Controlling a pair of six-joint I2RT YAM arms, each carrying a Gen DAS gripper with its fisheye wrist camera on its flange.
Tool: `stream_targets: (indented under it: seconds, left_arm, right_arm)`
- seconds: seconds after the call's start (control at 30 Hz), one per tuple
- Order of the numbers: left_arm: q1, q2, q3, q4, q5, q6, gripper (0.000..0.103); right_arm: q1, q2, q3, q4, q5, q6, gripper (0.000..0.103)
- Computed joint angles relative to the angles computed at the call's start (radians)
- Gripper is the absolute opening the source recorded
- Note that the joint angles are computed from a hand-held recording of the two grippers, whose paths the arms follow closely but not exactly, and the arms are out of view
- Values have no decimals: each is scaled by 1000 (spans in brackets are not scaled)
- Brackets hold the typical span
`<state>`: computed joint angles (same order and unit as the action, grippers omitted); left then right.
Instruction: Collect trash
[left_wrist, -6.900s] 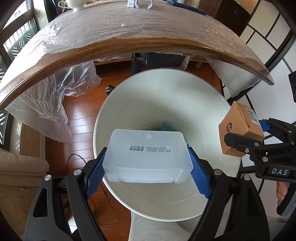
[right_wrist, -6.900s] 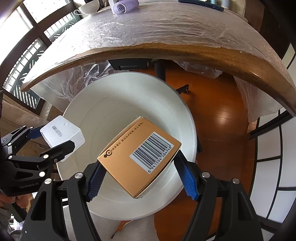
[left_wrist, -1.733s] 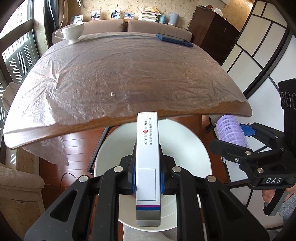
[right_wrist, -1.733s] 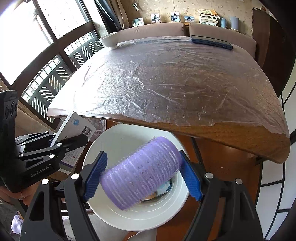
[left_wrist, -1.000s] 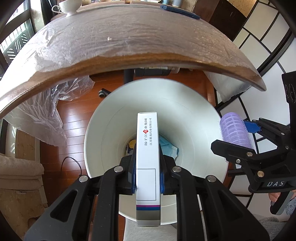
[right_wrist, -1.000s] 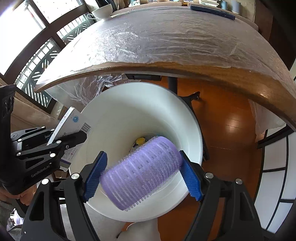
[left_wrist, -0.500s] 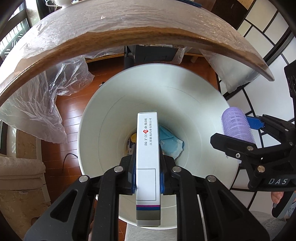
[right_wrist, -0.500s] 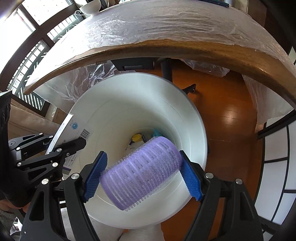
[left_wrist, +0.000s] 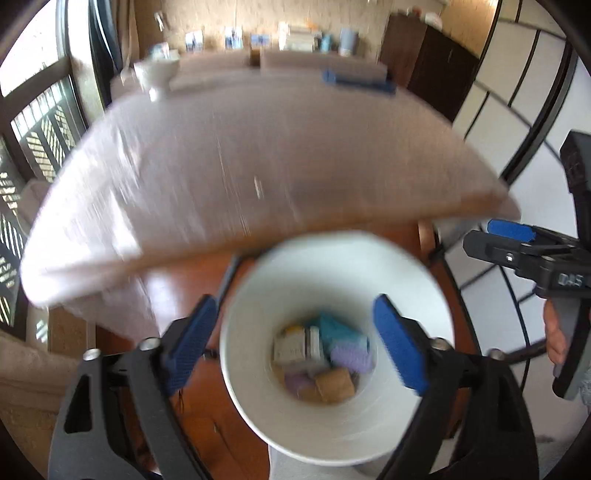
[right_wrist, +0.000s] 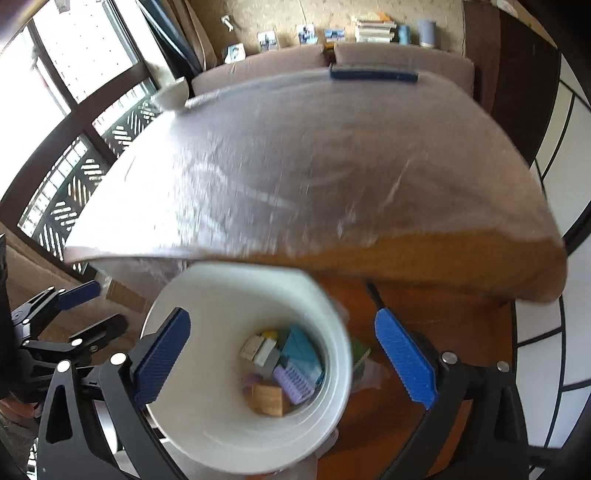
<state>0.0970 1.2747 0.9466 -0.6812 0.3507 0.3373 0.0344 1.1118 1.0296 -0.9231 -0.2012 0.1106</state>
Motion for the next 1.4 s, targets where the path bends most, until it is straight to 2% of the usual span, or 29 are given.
stream_targets:
  seconds: [0.07,0.2,0.33,0.43,0.6,0.67,0.87,0.97,1.03,1.13,1.23,1.4]
  left_arm:
    - [13,30,75,57,8,-30,101]
    - [8,238,280,149,-39,-94,101]
    - [10,483,515,159,-74,-161,101]
    - [9,664,710,120,-105,-186,101]
    - [-7,842,924,64,-165,-162,101]
    - [-5,915,1032,8,-143,-166,101]
    - [-17,1112,1313,-108,-172,-185,101]
    - [-29,1145,1366,-133,-201,-202,101]
    - [-35,1173,1412,-154,-230,-208,101]
    - [-34,1290,1625,-291,-235,-212,101]
    - [-40,1301,1649,-306,-261,-201,101]
    - [-38,1334,1712,-338,-270,-215,102]
  right_arm:
    - [-34,68,79,33,30,-22,99]
    - [-94,290,252,132,102,-36,99]
    - [-112,506,425,155,158,-28,99]
    - [-123,656,562,154,198,-41,99]
    - [-146,859,765,126,222,-69,99]
    - [-165,938,871,95,210,-72,99]
    - [-215,1112,1095,27,177,-66,99]
    - [-223,1136,1119,47,175,-96,99]
    - [-230,1199,1221,-10,174,-113,99]
    - [-240,1207,1233,-20,164,-125,99]
    - [-248,1228,1268,-39,164,-160,99]
    - [-254,1148,1120,48,162,-159,99]
